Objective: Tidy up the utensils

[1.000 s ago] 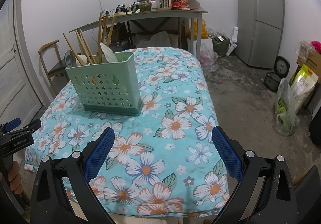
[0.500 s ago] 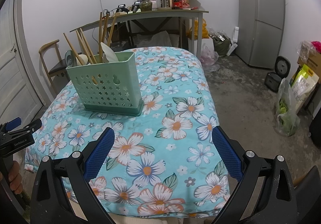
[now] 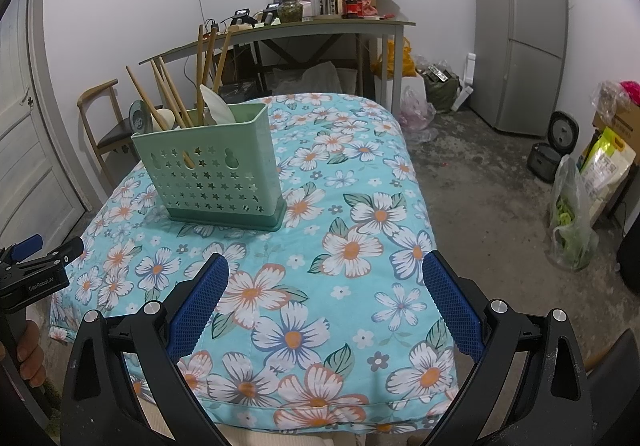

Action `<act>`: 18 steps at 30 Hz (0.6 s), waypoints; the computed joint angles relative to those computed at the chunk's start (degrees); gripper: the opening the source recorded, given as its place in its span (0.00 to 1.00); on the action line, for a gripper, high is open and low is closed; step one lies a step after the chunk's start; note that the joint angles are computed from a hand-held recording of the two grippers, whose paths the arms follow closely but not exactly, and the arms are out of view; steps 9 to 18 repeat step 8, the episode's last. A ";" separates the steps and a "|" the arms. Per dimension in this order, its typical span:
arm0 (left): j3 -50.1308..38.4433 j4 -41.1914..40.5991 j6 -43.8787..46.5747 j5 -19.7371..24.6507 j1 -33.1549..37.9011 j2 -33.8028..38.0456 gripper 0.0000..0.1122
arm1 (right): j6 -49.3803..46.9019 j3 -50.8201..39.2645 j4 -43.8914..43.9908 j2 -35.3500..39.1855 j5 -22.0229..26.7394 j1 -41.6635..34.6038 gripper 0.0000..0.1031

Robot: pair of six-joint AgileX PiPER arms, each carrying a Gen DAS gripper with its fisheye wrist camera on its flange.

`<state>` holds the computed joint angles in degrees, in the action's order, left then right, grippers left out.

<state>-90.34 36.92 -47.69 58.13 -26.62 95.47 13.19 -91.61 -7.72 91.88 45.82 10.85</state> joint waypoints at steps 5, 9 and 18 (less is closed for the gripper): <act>0.18 -0.09 -0.03 -0.12 0.08 -0.09 0.87 | -0.01 0.01 -0.03 -0.01 -0.03 0.01 0.91; 0.48 -0.12 -0.18 -0.23 0.08 -0.23 0.87 | 0.02 0.03 -0.04 -0.02 -0.03 0.01 0.91; 0.48 -0.12 -0.18 -0.23 0.08 -0.23 0.87 | 0.02 0.03 -0.04 -0.02 -0.03 0.01 0.91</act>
